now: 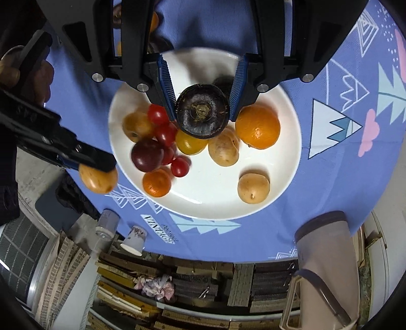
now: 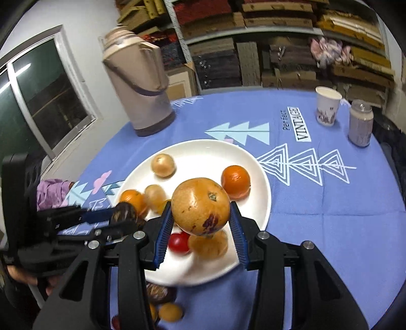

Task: Organize fruits
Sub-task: 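Carry both fruits onto the white plate and open both tools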

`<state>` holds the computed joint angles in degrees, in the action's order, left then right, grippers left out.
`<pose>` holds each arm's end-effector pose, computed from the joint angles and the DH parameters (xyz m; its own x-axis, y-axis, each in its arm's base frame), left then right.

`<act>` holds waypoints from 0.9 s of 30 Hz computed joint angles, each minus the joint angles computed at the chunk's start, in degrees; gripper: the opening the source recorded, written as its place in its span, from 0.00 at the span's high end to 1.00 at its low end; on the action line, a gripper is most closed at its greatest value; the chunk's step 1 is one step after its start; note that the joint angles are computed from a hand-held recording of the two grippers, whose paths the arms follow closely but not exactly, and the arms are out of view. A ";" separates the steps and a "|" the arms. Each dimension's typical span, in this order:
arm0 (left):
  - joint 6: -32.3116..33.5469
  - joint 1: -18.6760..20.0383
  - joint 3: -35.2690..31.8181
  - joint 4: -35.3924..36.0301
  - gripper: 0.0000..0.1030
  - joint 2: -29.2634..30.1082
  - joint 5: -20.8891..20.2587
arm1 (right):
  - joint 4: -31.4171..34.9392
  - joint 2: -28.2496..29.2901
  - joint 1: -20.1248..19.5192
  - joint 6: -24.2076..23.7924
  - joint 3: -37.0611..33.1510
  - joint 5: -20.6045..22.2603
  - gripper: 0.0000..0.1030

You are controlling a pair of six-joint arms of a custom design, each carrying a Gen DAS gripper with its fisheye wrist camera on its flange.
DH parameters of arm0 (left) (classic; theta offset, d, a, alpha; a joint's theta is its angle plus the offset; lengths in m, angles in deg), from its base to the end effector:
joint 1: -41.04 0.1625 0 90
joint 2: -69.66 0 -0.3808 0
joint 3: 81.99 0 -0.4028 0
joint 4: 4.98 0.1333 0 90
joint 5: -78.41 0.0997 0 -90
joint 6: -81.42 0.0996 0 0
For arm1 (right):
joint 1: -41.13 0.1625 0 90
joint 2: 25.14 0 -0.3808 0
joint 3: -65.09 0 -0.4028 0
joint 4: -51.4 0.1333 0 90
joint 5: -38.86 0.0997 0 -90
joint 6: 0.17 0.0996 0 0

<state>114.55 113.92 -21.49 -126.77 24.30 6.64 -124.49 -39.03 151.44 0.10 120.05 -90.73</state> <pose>-0.0722 -0.7929 0.2662 -0.6281 0.6628 -0.4076 0.7467 0.6608 -0.0761 0.3425 -0.7243 0.0051 -0.8798 0.1569 0.4487 -0.2421 0.6645 -0.7070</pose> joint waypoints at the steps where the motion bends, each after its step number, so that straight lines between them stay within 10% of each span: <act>1: -0.36 0.09 -0.79 0.34 0.59 0.73 0.25 | 0.68 0.26 -0.33 0.35 -0.73 0.41 0.59; 13: -3.10 0.40 -5.70 3.43 0.51 4.32 0.72 | 8.07 7.07 -1.97 2.71 -14.46 2.58 0.49; 27: -0.23 0.33 2.93 -2.25 0.43 -2.93 0.49 | -1.88 -0.50 1.48 0.62 3.31 -1.35 0.44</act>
<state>114.32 114.25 -18.55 -129.02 21.37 7.13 -126.37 -39.52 152.92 0.72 123.36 -92.08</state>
